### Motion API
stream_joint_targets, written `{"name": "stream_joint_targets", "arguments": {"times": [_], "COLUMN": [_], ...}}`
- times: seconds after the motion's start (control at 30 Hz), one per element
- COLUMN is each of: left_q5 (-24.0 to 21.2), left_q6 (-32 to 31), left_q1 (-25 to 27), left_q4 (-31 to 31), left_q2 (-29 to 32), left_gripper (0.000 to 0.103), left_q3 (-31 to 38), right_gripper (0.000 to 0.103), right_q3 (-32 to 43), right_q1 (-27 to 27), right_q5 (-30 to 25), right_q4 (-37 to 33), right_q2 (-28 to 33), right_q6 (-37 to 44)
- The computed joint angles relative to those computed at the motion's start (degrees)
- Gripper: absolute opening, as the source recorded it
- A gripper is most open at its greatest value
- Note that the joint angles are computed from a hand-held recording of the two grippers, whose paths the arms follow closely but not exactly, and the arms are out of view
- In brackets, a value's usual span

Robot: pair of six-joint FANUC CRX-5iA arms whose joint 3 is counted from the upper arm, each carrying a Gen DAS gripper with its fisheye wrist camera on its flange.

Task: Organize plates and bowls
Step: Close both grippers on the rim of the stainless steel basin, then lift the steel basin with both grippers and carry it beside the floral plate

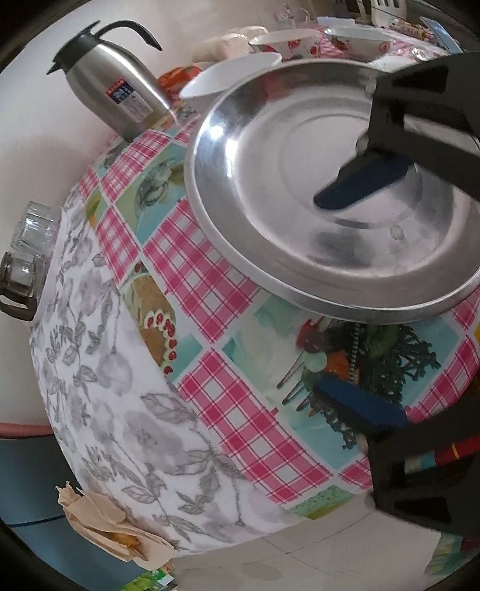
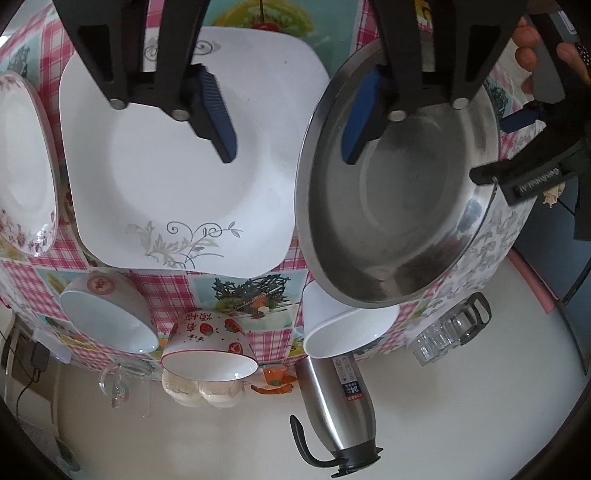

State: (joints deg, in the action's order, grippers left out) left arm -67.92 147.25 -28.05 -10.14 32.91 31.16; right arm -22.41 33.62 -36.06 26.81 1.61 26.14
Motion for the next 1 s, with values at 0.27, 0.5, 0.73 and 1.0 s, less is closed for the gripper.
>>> {"name": "stream_joint_targets", "arguments": {"times": [0.27,0.5,0.73,1.0], "left_q5": [0.99,2.51,4.59,4.34], "left_q6": [0.6,-1.28,-2.37,-0.88], "left_q1": [0.12,-0.03,0.86,0.19], "left_q4": [-0.75,-2.22,-0.44,-2.21], "left_q2": [0.44,1.0,0.12,-1.63], "left_gripper": [0.052,0.032,0.03,0.028], "left_q3": [-0.05,0.63,-1.36,-2.68], "right_gripper": [0.043,0.033,0.023,0.023], "right_q3": [1.52,2.89,1.75,0.66], "right_q1": [-0.27,-0.03,0.32,1.42], "right_q5": [1.13,-0.11,1.68,1.25], "right_q4": [-3.02,-4.09,-2.56,1.35], "right_q2": [0.92,2.34,1.3,0.58], "right_q6": [5.57,9.46,9.61,8.24]}}
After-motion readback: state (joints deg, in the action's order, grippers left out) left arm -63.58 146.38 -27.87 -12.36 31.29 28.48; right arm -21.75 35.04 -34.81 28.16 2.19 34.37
